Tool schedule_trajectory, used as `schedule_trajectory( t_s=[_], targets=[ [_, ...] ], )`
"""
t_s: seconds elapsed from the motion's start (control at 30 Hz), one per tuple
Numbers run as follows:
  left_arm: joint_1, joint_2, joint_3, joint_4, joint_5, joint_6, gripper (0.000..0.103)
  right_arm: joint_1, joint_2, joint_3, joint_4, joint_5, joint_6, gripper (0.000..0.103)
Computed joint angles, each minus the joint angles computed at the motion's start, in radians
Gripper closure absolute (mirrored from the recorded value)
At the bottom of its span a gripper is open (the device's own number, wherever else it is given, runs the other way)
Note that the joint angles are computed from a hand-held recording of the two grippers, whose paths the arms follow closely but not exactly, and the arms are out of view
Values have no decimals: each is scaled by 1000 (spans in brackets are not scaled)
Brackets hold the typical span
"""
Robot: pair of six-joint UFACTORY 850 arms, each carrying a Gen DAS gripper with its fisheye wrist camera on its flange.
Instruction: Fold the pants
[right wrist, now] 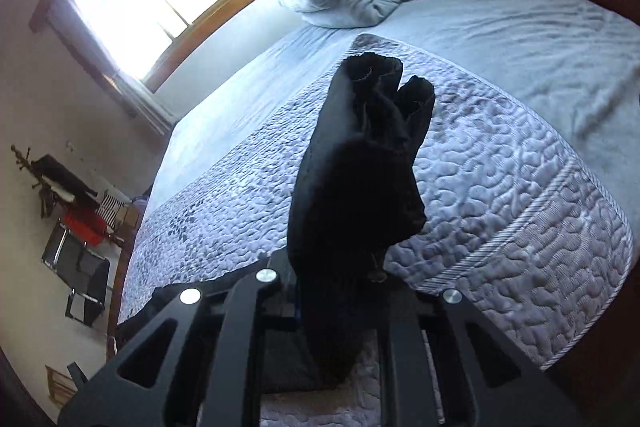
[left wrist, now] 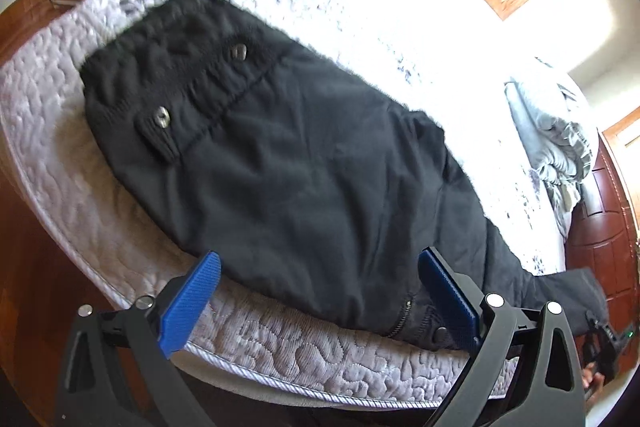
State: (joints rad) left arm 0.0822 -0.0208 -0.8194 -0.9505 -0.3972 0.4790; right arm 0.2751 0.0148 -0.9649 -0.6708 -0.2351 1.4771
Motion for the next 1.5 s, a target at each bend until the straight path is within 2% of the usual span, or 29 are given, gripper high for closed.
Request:
schedule_trajectory(
  t_s=[0.17,0.53,0.83,1.2,1.5],
  targets=[
    [21,51,3,-1,-14,29,4,76,-52,-88,6,-40,-80,91],
    [41,106,36,-79,-21,86,4,241,-243,-312,85,-227,-427,91],
    [79,120,66,-115,-20,98,4,314,-421,-453,196,-323,-636,91],
    [115,121,88,-164,-31,127,4,402,-545,-527,148,-421,-714,91],
    [126,114,106,-183,-37,130,4,448,-596,-544,101,-453,-729,91]
  ],
)
